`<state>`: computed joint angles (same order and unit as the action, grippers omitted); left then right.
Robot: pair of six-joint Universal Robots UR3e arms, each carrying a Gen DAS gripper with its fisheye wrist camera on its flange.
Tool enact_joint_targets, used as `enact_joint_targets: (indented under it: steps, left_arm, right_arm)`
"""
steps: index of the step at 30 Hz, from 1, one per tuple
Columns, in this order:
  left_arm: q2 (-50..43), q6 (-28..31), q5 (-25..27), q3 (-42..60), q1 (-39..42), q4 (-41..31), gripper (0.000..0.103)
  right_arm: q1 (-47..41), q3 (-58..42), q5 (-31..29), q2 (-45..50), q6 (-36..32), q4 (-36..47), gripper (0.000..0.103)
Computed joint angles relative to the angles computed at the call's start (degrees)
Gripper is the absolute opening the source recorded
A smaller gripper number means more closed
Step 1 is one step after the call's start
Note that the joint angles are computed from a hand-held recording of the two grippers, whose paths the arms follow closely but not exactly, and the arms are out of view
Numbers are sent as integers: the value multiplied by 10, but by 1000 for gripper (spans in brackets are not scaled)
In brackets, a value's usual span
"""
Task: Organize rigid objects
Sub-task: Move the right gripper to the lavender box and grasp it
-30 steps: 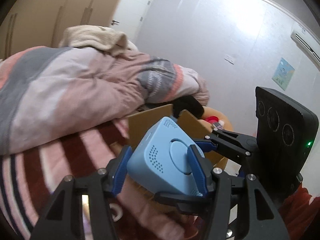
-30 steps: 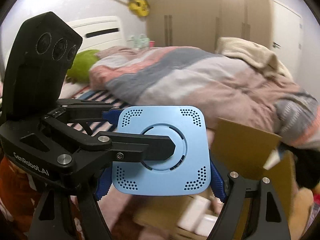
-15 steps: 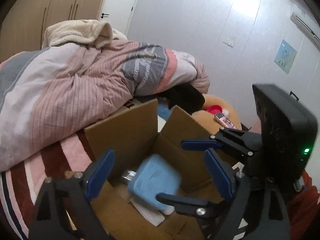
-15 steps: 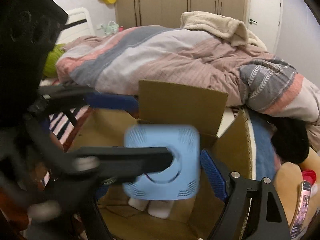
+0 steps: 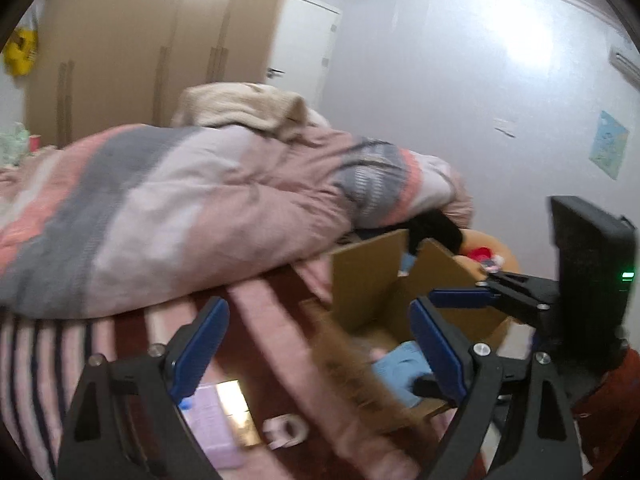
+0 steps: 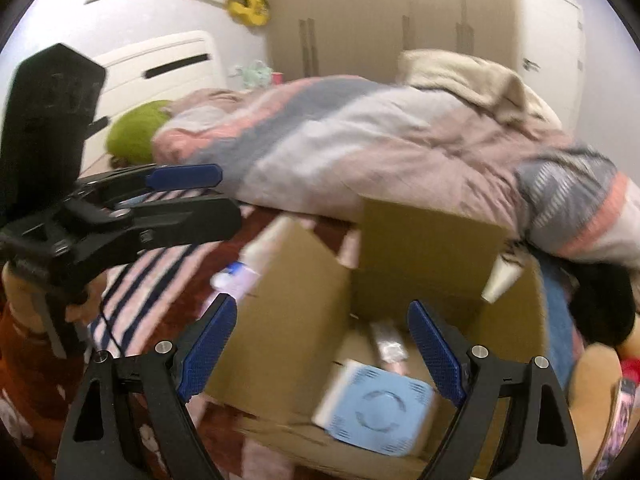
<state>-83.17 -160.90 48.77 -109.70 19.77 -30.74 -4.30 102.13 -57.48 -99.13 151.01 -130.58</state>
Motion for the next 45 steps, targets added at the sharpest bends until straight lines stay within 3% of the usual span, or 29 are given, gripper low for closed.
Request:
enact_joint_targets:
  steps: [5,8,12,16,19,20,23,28,31,41,45]
  left_arm:
    - [102,77,-51,-88,133,-56,91]
    - [146,125,-71,-131,201,-90,91]
    - [233,225,-116,-214,313,-176,91]
    - [271,302,-123,-263,385,-243,91]
    - [272,358,-129,-283,425,-303,91]
    - [268,364,-126,-292,433,-300,91]
    - [259,381,-127,-304,445,-312,91]
    - [241,387,-130,-305,443,-308,91]
    - [228,401,-133,-291,444,-331,91]
    - [233,425,-145,-270,454,-386,91]
    - [235,430,-145,-266,462,-397,91]
  right_arm:
    - [91,8,41,28,21,-69,86]
    - [168,-26,15,91,46,-90,86]
    - [224,-42,4,172,96,-136,86]
    - [253,-54,-25,259,164,-181,85]
    - [264,-68,-63,326,212,-229,74]
    - [267,-75,-76,340,217,-232,68]
    - [270,-120,-102,384,231,-214,64]
    - [275,-180,-145,428,262,-176,63]
    - [273,-193,-141,436,272,-165,63]
    - [321,-334,-222,520,324,-78,62]
    - [330,-366,-252,543,356,-84,60]
